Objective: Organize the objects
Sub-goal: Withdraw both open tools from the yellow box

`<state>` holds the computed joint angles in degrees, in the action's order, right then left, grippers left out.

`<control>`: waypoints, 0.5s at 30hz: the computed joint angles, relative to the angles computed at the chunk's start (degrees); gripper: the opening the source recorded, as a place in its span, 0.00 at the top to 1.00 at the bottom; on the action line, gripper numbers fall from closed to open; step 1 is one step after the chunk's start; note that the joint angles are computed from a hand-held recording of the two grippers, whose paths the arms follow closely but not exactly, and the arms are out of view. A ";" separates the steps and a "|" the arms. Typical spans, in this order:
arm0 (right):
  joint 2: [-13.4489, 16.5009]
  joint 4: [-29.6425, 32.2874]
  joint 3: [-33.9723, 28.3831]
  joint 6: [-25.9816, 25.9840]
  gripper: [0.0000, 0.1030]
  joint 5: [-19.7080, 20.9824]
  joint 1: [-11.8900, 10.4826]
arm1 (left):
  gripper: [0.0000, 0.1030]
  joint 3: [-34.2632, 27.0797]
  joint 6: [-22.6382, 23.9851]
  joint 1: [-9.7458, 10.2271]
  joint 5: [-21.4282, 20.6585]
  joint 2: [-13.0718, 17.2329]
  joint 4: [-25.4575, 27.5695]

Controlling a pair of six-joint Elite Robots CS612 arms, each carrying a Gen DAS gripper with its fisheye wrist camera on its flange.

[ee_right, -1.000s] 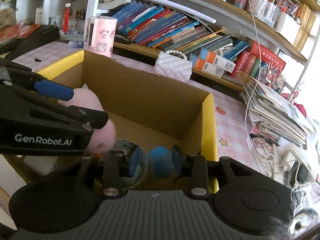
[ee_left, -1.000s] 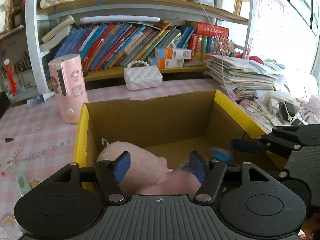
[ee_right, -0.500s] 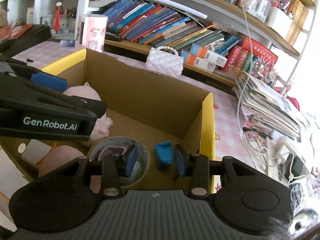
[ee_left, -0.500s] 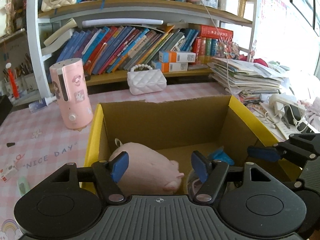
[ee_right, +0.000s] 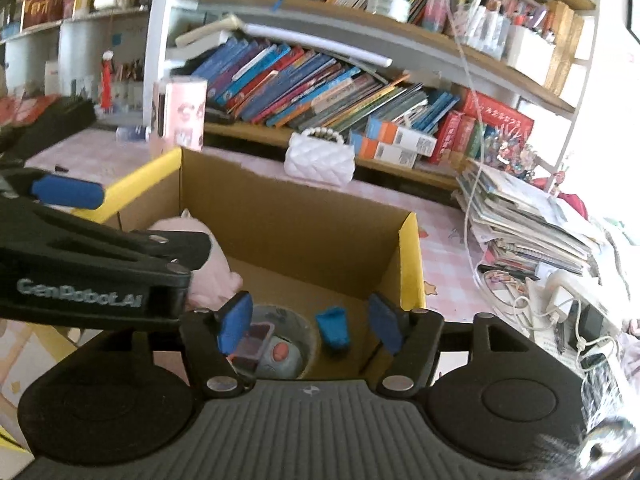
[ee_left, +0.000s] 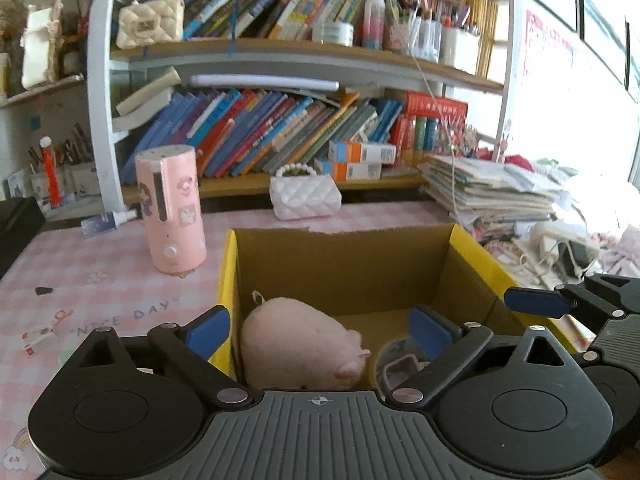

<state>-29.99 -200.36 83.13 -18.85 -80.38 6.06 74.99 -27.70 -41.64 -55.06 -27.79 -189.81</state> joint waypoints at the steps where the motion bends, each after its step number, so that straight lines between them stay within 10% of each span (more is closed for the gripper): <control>1: -0.14 -0.83 0.38 0.60 0.37 -0.28 0.10 | 0.04 0.61 0.25 -0.16 0.24 -0.20 -1.16; 15: -2.05 -10.31 6.44 2.57 0.26 -6.84 2.46 | 0.03 9.35 0.47 -1.21 0.88 -3.27 -10.90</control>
<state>-32.04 -210.67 89.57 -16.28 -87.22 8.53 84.34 -27.23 -42.86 -54.18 -31.05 -200.70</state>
